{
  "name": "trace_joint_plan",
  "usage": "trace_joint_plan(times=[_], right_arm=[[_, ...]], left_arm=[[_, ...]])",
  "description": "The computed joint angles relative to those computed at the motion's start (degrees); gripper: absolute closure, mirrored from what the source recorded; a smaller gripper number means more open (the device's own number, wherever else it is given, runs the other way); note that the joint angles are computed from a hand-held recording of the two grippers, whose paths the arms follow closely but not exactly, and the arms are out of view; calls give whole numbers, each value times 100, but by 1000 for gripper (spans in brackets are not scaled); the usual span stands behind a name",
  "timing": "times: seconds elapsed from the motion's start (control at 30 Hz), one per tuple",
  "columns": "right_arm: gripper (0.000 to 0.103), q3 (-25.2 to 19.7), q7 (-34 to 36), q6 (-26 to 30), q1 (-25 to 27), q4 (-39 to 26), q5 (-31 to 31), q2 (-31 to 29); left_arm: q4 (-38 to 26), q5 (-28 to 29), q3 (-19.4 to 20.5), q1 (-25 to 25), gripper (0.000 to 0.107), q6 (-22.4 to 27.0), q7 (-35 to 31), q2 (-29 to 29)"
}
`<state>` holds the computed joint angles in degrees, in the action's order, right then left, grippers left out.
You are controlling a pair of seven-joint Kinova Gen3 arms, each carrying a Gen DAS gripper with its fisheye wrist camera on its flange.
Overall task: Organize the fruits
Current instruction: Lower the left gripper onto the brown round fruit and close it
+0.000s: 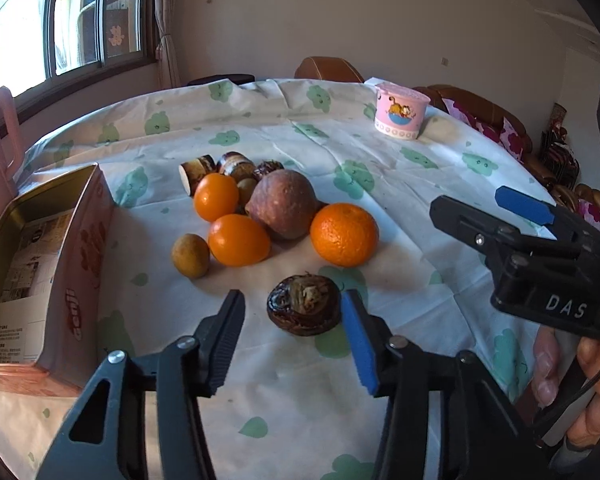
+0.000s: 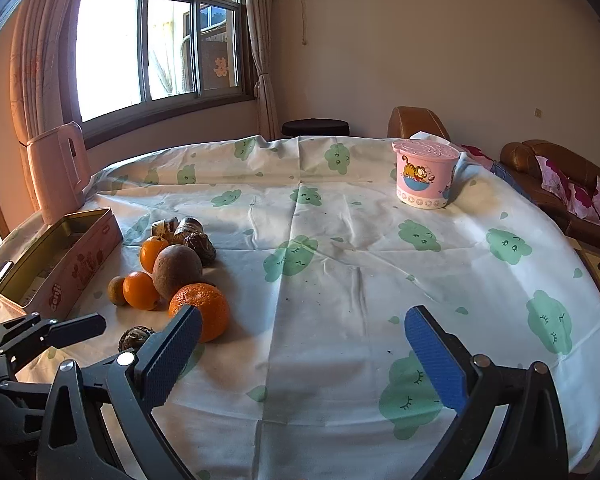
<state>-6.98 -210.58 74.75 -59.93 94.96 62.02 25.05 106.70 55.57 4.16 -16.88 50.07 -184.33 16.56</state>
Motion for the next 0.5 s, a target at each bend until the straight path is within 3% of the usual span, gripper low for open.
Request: trace_joint_plan(times=[0.13, 0.27, 0.33, 0.5], right_arm=[[1, -13, -60, -121, 28, 76, 47, -21], [1, -13, -13, -186, 35, 53, 90, 3], [1, -4, 48, -207, 38, 14, 109, 24], [3, 37, 318, -347, 80, -163, 140, 124]], left_arm=[[-158, -378, 23, 138, 63, 18, 239, 79], [-168, -363, 62, 34, 64, 114, 152, 96], [-131, -149, 75, -99, 64, 163, -45, 98], [157, 843, -31, -328, 64, -253, -832, -41]])
